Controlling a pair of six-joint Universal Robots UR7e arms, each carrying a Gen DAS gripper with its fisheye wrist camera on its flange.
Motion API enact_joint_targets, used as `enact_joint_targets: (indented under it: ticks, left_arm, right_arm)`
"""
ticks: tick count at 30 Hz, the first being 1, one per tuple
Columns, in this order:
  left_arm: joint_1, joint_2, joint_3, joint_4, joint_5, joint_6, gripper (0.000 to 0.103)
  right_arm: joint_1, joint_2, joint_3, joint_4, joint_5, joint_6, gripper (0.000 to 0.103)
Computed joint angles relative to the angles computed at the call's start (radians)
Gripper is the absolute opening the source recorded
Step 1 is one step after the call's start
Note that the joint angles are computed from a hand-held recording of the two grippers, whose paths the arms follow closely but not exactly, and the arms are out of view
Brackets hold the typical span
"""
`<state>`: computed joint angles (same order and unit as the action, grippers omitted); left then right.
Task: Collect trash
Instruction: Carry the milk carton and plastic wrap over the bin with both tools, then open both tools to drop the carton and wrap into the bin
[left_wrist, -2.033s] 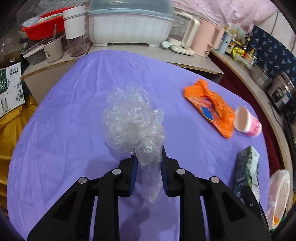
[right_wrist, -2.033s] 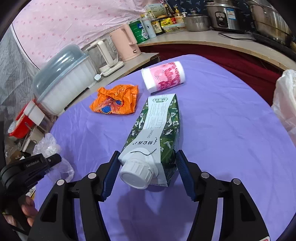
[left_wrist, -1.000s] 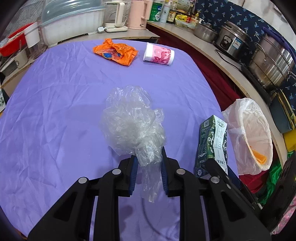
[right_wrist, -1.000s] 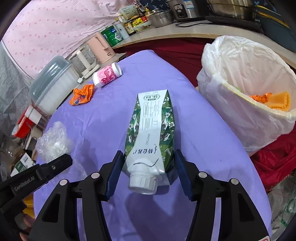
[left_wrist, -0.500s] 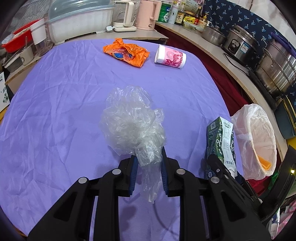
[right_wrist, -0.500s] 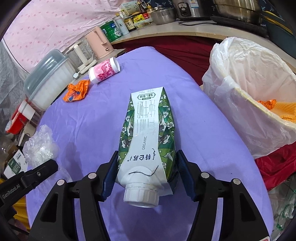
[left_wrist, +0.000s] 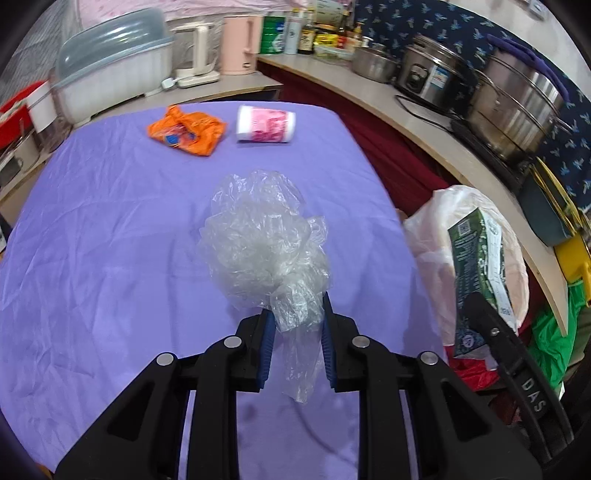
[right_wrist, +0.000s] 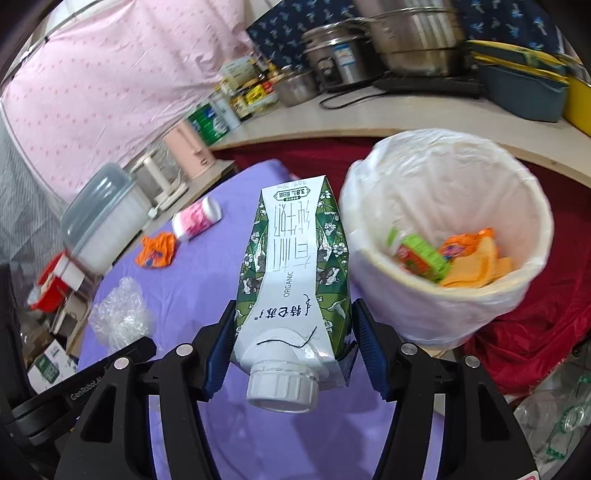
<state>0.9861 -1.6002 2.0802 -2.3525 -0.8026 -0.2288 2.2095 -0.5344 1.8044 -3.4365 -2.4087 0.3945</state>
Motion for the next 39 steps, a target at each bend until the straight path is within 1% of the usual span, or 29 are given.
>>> enact_joint_targets:
  ticks: [4, 8, 11, 15, 17, 20, 24, 26, 27, 28, 30, 32, 34, 36, 38, 39]
  left_arm:
    - [-0.055, 0.028, 0.015, -0.006, -0.014, -0.005, 0.022]
    - [-0.105, 0.067, 0.020, -0.016, -0.045, 0.001, 0.022]
    - [-0.144, 0.098, 0.024, -0.021, -0.073, 0.004, 0.022]
    - [-0.180, 0.143, 0.024, -0.033, -0.114, 0.010, 0.022]
    - [-0.194, 0.180, 0.018, -0.046, -0.129, 0.018, 0.022]
    - [-0.206, 0.249, 0.001, -0.089, -0.122, 0.049, 0.022]
    - [-0.194, 0.349, -0.054, -0.139, -0.128, 0.089, 0.023]
    - [-0.179, 0.401, -0.093, -0.155, -0.141, 0.108, 0.023]
    - [-0.169, 0.424, -0.114, -0.155, -0.157, 0.121, 0.022]
    - [-0.163, 0.441, -0.128, -0.155, -0.159, 0.121, 0.023]
    - [-0.147, 0.471, -0.159, -0.164, -0.171, 0.124, 0.031]
    - [-0.134, 0.498, -0.186, -0.178, -0.169, 0.116, 0.053]
    - [-0.130, 0.509, -0.197, -0.204, -0.160, 0.120, 0.060]
    - [-0.133, 0.509, -0.199, -0.218, -0.150, 0.136, 0.061]
    - [-0.137, 0.500, -0.190, -0.235, -0.144, 0.146, 0.069]
    - [-0.140, 0.497, -0.186, -0.246, -0.139, 0.151, 0.069]
  right_arm:
    - [-0.004, -0.069, 0.093, -0.058, -0.050, 0.012, 0.059]
    - [-0.015, -0.144, 0.190, -0.089, -0.096, 0.042, 0.059]
    - [-0.024, -0.209, 0.268, -0.091, -0.127, 0.067, 0.059]
    - [-0.033, -0.268, 0.332, -0.066, -0.146, 0.093, 0.059]
    - [-0.040, -0.284, 0.347, -0.065, -0.142, 0.091, 0.059]
    - [-0.062, -0.293, 0.347, -0.074, -0.129, 0.072, 0.059]
    - [-0.109, -0.293, 0.319, -0.094, -0.104, 0.003, 0.059]
    - [-0.129, -0.294, 0.302, -0.095, -0.087, -0.031, 0.059]
    - [-0.141, -0.292, 0.288, -0.090, -0.083, -0.048, 0.059]
    - [-0.149, -0.290, 0.275, -0.079, -0.089, -0.054, 0.059]
    - [-0.170, -0.288, 0.259, -0.084, -0.084, -0.071, 0.060]
    - [-0.192, -0.288, 0.253, -0.125, -0.063, -0.085, 0.061]
    - [-0.207, -0.289, 0.252, -0.187, -0.038, -0.101, 0.061]
    - [-0.202, -0.286, 0.243, -0.215, -0.037, -0.126, 0.062]
    - [-0.191, -0.277, 0.231, -0.237, -0.040, -0.152, 0.062]
    - [-0.188, -0.275, 0.221, -0.237, -0.035, -0.165, 0.062]
